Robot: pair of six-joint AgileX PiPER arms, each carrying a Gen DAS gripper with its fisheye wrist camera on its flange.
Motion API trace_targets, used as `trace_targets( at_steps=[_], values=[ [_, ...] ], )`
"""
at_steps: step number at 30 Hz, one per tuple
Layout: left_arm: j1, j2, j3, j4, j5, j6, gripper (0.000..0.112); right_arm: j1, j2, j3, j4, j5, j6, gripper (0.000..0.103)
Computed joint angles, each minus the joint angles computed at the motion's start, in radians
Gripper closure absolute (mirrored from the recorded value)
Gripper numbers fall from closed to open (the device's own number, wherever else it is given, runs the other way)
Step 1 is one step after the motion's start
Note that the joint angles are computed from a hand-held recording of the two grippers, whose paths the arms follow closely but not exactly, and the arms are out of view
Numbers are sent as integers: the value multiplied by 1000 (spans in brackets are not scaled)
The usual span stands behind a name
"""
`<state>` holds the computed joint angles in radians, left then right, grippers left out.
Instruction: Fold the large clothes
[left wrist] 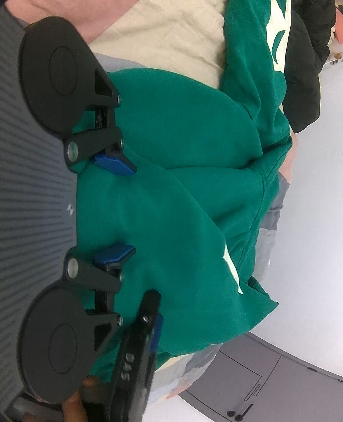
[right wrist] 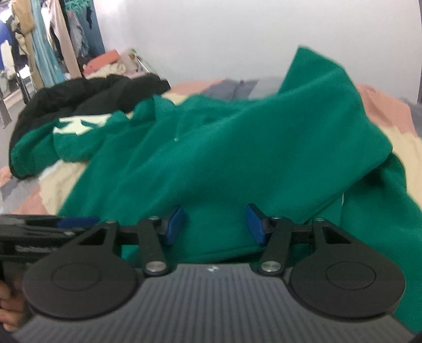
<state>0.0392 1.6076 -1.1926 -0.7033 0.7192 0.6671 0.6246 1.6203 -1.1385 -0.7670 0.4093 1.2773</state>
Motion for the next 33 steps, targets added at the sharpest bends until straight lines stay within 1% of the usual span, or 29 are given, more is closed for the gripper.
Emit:
trace_targets(
  at_steps=[3,7,11,14,17,19,21,23,24,25,27,28,29,30,31,33],
  values=[
    [27,-4,-3,-40,14,18,48,-5,8,7,-9,-12,23,48],
    [99,3,-29,-111,44,9,47,7,-6,14,-13,7,34,48],
    [159,25,-62,-124,-1,-59,47,12,-21,22,-10,16,45,48],
    [209,77,-114,-94,-47,-167,47,11,-29,32,-13,13,54,48],
    [268,155,-190,-66,-59,-307,47,11,-33,35,-14,13,61,48],
    [308,201,-230,-56,-80,-388,47,6,-35,38,-8,7,56,48],
    [352,255,-283,-107,-80,-408,47,3,-34,40,-12,1,60,48],
    [391,305,-335,-153,-97,-425,47,1,-32,43,-24,-6,70,48],
    [393,321,-359,-137,-113,-454,47,1,-30,44,-31,-9,76,48],
    [393,341,-392,-80,-147,-505,47,0,-29,47,-39,-13,85,48],
    [390,386,-465,102,-200,-665,47,0,-27,50,-59,-20,105,48],
    [400,420,-511,161,-200,-729,47,1,-26,52,-71,-22,116,48],
    [415,457,-553,188,-190,-768,47,0,-24,54,-82,-25,125,48],
    [430,481,-575,175,-184,-769,47,0,-21,54,-93,-28,133,48],
    [448,513,-602,122,-184,-734,47,0,-17,53,-102,-30,141,48],
    [465,534,-591,9,-248,-639,47,3,-9,45,-107,-28,140,46]
  ],
)
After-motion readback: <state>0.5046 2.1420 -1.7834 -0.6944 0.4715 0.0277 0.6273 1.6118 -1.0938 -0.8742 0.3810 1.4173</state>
